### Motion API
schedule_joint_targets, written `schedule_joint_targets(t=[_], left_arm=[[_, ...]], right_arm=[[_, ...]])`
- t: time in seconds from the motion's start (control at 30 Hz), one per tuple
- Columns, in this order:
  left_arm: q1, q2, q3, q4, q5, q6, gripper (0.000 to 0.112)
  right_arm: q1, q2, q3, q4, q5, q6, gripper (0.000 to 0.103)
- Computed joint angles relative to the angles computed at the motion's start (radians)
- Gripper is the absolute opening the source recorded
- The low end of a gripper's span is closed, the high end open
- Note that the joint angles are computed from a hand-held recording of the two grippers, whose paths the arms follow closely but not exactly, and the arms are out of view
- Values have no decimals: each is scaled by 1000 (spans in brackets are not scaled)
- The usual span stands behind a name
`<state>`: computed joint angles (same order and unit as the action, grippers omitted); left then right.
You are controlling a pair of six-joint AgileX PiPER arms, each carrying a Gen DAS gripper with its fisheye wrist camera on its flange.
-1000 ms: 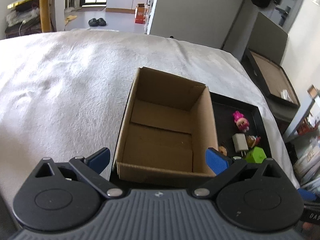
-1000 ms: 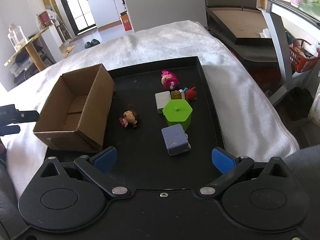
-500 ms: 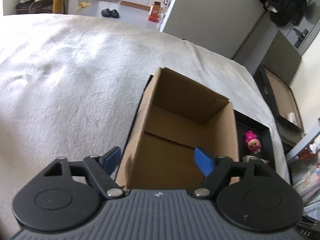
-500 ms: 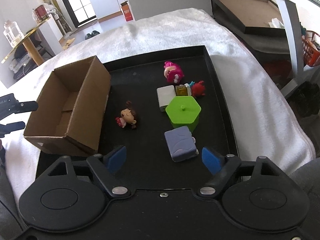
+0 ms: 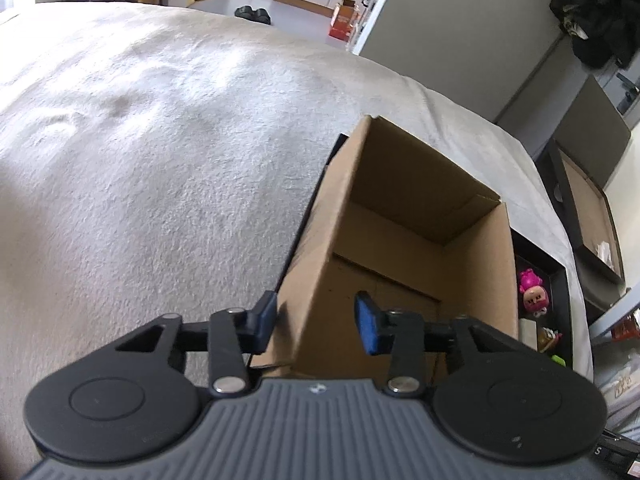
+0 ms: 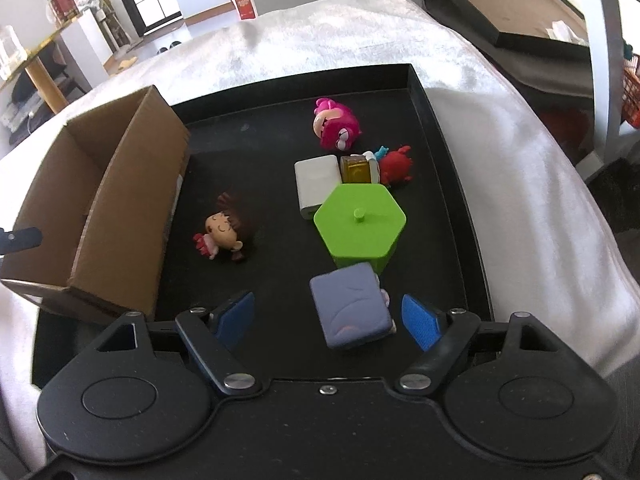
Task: Organize rigid objects
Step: 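Move the right gripper to the lavender cube and close on it, then carry the lavender cube into the cardboard box and open the right gripper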
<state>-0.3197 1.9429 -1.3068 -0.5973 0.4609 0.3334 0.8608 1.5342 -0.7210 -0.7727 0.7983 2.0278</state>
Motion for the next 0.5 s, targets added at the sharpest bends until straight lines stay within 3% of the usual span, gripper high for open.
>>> schedule_joint_targets(t=[0.17, 0.3, 0.5], left_arm=[[-3, -1, 14, -10, -22, 15, 38], [23, 8, 20, -95, 3, 78, 20], [35, -3, 51, -171, -1, 160, 20]], right_arm=[[-36, 32, 6, 1, -34, -15, 62], [-34, 52, -9, 2, -21, -40, 46], [-22, 17, 6, 18, -26, -35, 42]])
